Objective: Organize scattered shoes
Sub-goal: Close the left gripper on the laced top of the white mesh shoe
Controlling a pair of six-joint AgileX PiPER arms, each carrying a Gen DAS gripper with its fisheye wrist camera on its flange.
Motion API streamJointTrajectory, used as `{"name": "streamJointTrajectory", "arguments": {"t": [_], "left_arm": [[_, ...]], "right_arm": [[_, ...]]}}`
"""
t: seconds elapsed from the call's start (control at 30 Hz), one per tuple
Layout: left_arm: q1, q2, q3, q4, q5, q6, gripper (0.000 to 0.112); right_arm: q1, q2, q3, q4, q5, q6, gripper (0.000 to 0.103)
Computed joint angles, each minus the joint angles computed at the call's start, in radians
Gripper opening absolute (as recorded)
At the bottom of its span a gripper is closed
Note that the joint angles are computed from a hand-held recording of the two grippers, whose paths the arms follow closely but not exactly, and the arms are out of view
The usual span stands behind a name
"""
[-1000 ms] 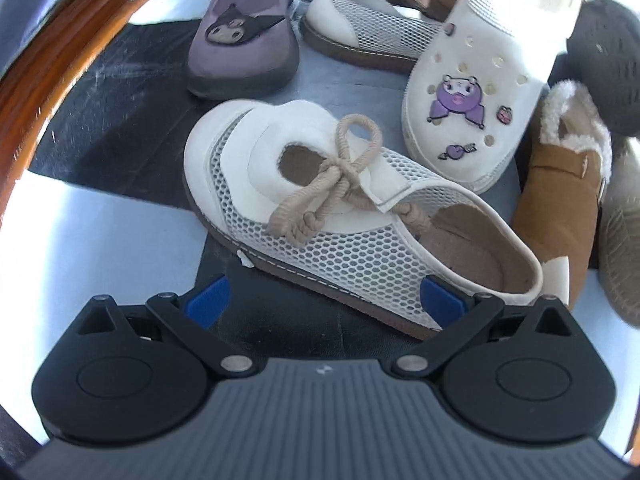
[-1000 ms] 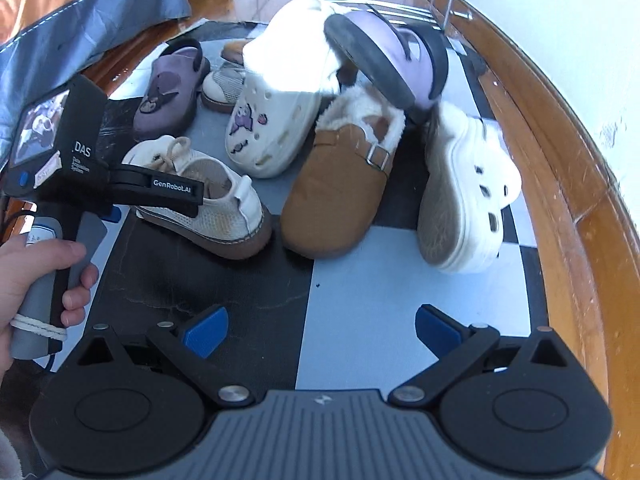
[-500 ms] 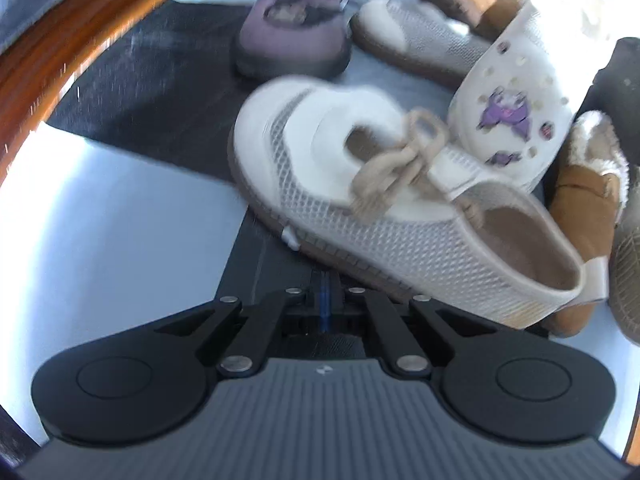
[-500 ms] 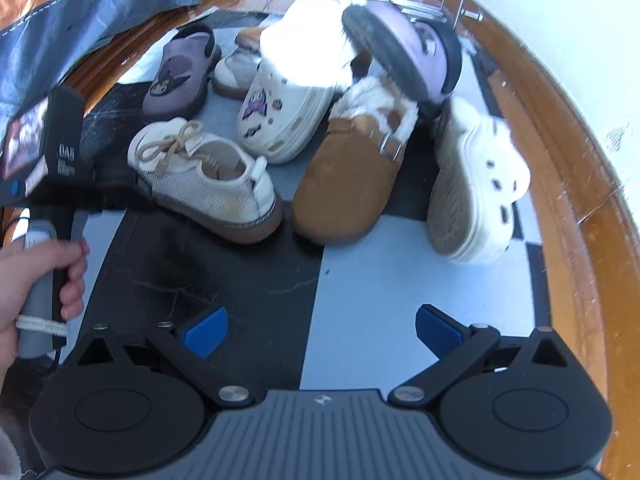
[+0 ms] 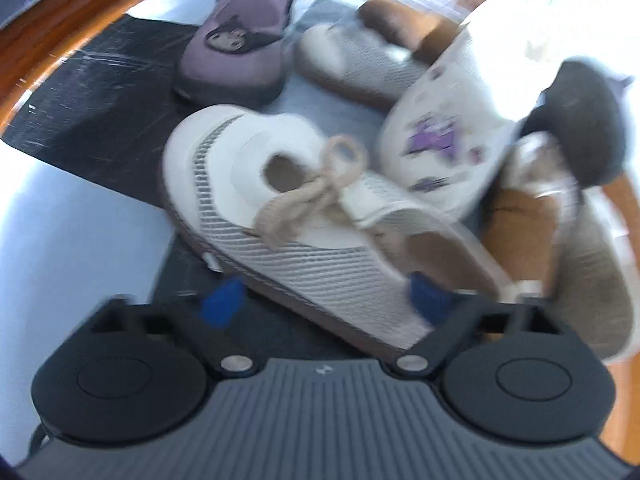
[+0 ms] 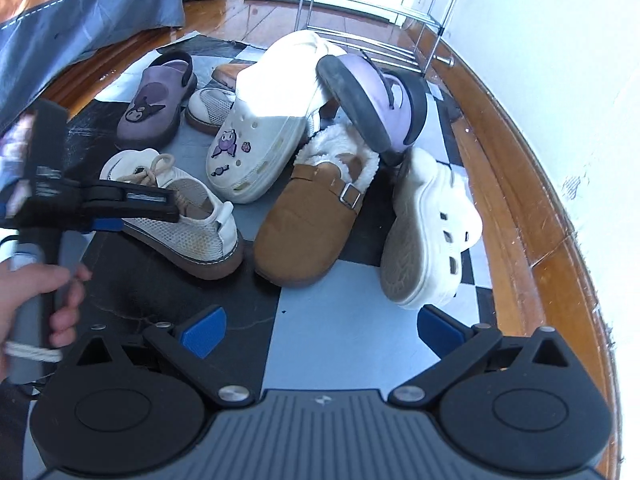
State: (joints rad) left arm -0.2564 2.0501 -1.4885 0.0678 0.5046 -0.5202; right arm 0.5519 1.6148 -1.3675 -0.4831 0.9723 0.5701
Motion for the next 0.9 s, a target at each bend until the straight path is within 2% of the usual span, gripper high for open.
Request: {"name": "streamJointTrajectory", "arguments": {"t": [0.07, 0.1, 0.13, 0.17, 0.2, 0.3, 0.4, 0.47, 0.57, 0.63, 0.7, 0.77, 0.9], "left_arm": [[-0.003, 0.025, -0.017, 0.08, 0.002, -0.077, 0.099], [-0.003, 0.031, -0.021, 0.118, 0.009, -0.117, 0.082], [0.0, 0.024, -0.01, 0.135, 0.003, -0.135, 0.076], [0.006, 0.01, 0.01, 0.133, -0.011, -0.135, 0.064], [0.008, -0.009, 0.031, 0.131, -0.025, -0.129, 0.043], [0.002, -0.044, 0.06, 0.161, -0.026, -0.156, 0.024], [0.032, -0.074, 0.111, 0.078, -0.076, -0.104, 0.018], [0.058, -0.084, 0.13, -0.021, -0.098, -0.022, 0.017], [0.092, -0.11, 0.157, -0.174, -0.127, 0.126, 0.01], [0.108, -0.139, 0.186, -0.276, -0.172, 0.279, 0.01], [0.114, -0.149, 0.181, -0.366, -0.175, 0.434, 0.013], [0.101, -0.152, 0.168, -0.375, -0.174, 0.5, 0.018], [0.021, -0.116, 0.101, -0.096, -0.168, 0.331, 0.062]], "right_arm": [[-0.004, 0.001, 0.003, 0.02, -0.004, -0.014, 0.102], [-0.005, 0.0, 0.006, 0.026, -0.006, -0.02, 0.102], [-0.006, -0.002, 0.01, 0.031, -0.008, -0.025, 0.102], [-0.008, -0.004, 0.013, 0.035, -0.009, -0.029, 0.102], [-0.008, -0.004, 0.016, 0.036, -0.011, -0.03, 0.102], [-0.015, -0.004, 0.025, 0.04, -0.015, -0.027, 0.102], [-0.021, -0.003, 0.03, 0.049, -0.015, -0.025, 0.102], [-0.024, -0.004, 0.035, 0.058, -0.017, -0.027, 0.102], [-0.023, -0.008, 0.047, 0.06, -0.023, -0.031, 0.102], [-0.025, -0.006, 0.05, 0.065, -0.024, -0.036, 0.102], [-0.028, -0.003, 0.053, 0.069, -0.024, -0.042, 0.102], [-0.03, -0.001, 0.056, 0.068, -0.024, -0.043, 0.102], [-0.045, 0.003, 0.058, 0.074, -0.025, -0.047, 0.102]]}}
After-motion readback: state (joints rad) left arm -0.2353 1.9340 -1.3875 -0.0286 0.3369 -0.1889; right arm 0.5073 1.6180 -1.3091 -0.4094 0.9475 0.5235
